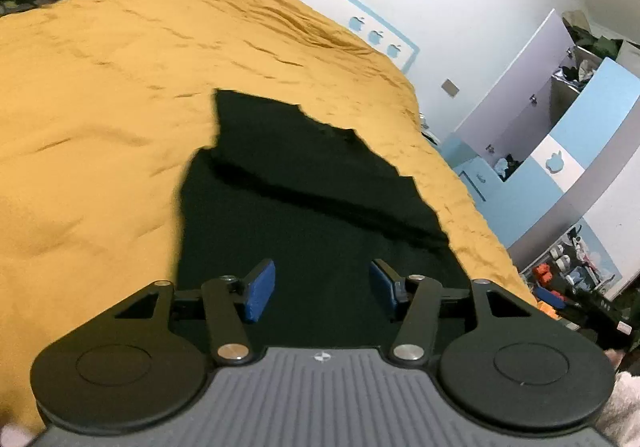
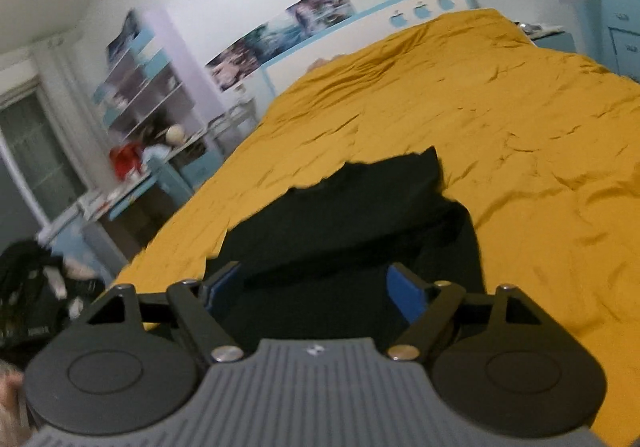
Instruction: Fold small clothes
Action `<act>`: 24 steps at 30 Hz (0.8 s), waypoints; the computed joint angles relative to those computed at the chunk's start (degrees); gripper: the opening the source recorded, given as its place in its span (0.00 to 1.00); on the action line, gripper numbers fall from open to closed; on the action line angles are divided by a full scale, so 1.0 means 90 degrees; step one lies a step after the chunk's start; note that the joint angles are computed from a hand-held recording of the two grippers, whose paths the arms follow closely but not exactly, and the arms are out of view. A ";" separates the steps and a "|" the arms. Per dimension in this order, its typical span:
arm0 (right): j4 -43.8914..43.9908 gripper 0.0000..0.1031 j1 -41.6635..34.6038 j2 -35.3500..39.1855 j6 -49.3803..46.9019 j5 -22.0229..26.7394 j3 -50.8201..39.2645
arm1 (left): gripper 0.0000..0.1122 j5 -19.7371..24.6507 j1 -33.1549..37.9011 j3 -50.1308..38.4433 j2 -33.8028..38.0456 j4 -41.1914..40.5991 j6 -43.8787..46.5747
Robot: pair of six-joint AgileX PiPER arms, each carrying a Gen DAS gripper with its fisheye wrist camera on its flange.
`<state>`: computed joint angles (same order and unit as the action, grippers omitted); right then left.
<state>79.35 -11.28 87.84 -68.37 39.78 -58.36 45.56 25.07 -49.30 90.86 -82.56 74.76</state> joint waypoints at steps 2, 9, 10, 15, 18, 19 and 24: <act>-0.0339 0.71 -0.0464 -0.0381 -0.0380 0.0222 0.0505 | 0.57 0.0297 0.0635 0.0410 -0.0090 0.0042 0.0426; -0.1617 0.52 -0.1982 -0.0015 -0.0349 0.1726 0.0834 | 0.56 0.0917 0.1444 0.0931 0.0546 0.0089 0.0903; -0.1610 0.52 -0.2105 -0.0015 -0.0538 0.1777 0.0966 | 0.56 0.0820 0.1346 0.0985 0.0570 0.0022 0.1154; -0.1510 0.52 -0.2424 0.0163 -0.0988 0.1960 0.1304 | 0.56 0.0700 0.1027 0.0948 0.0892 0.0133 0.1775; -0.1494 0.52 -0.2502 0.0300 -0.1081 0.2145 0.1321 | 0.56 0.0552 0.0885 0.0847 0.1063 0.0134 0.1796; -0.1520 0.52 -0.2479 0.0349 -0.1074 0.2152 0.1319 | 0.56 0.0454 0.0825 0.0780 0.1116 0.0155 0.1730; -0.1525 0.52 -0.2378 0.0503 -0.1034 0.2234 0.1250 | 0.56 0.0750 0.0986 0.0694 0.1353 0.0132 0.1776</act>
